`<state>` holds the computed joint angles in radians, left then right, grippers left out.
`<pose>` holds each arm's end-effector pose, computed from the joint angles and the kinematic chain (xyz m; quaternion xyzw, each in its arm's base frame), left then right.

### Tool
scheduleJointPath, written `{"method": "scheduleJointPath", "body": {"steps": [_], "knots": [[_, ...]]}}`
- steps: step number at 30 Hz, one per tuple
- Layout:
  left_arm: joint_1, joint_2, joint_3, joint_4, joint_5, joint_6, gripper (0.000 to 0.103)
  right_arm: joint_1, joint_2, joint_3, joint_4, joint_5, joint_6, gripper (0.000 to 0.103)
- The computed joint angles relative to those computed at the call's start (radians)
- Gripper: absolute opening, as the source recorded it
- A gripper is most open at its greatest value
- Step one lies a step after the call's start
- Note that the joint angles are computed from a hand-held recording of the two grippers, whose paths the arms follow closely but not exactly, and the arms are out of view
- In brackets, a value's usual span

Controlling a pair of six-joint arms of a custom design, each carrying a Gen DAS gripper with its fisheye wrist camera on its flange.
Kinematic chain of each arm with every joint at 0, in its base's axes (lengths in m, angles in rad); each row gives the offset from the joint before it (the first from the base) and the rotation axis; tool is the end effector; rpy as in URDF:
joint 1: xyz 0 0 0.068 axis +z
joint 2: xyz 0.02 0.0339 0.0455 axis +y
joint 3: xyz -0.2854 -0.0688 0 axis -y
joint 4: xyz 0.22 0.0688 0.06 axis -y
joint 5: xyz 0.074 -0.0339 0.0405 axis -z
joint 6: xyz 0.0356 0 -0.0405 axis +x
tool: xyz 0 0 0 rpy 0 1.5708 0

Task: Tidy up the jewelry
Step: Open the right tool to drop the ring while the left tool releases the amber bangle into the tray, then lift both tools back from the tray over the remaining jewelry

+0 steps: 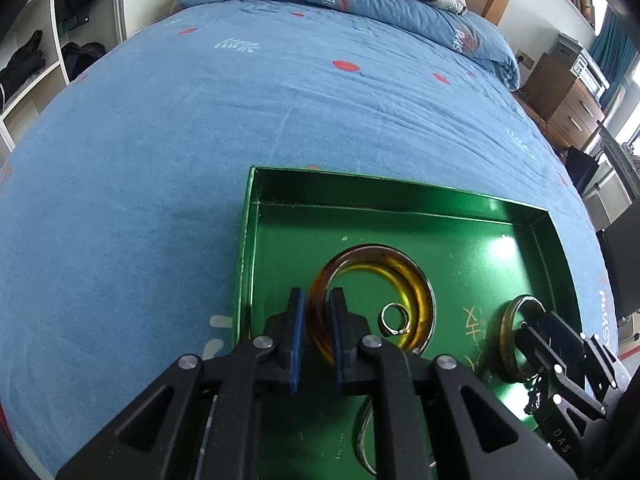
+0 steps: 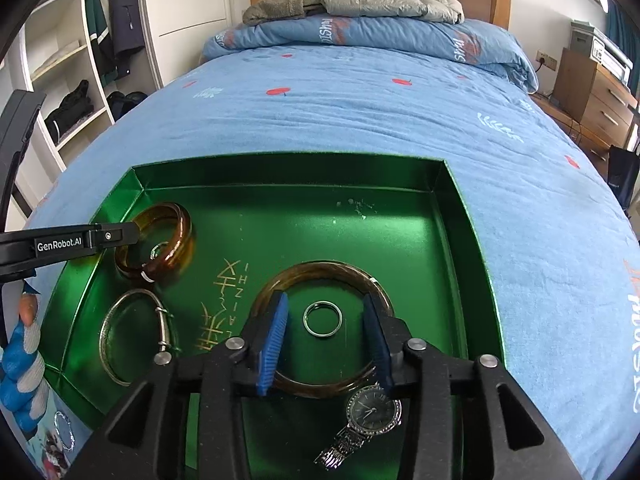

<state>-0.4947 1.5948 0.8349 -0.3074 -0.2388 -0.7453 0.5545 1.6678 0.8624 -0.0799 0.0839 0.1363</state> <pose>0.2505 -0.1255 0.1957 -0.1496 0.9503 -0.0498 0.2683 0.2674 0.1621 0.1957 -0.1815 0.9234 0.0765 0.3293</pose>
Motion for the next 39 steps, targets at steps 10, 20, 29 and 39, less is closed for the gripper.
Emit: {"method": "scheduleJointPath", "body": {"steps": [10, 20, 29, 39], "knots": [[-0.064, -0.128, -0.039, -0.01, -0.067, 0.089, 0.019, 0.078, -0.089, 0.007, -0.059, 0.116, 0.043, 0.055], [-0.229, -0.349, -0.026, -0.177, -0.193, 0.033, 0.019, 0.152, -0.29, -0.028, -0.198, 0.2, 0.131, 0.055], [-0.573, -0.438, 0.102, -0.511, -0.42, -0.196, 0.019, 0.284, -0.57, -0.053, -0.441, 0.321, 0.24, 0.055], [-0.969, -0.352, 0.309, -0.994, -0.583, -0.656, 0.019, 0.595, -0.833, -0.014, -0.842, 0.566, 0.552, 0.055]]}}
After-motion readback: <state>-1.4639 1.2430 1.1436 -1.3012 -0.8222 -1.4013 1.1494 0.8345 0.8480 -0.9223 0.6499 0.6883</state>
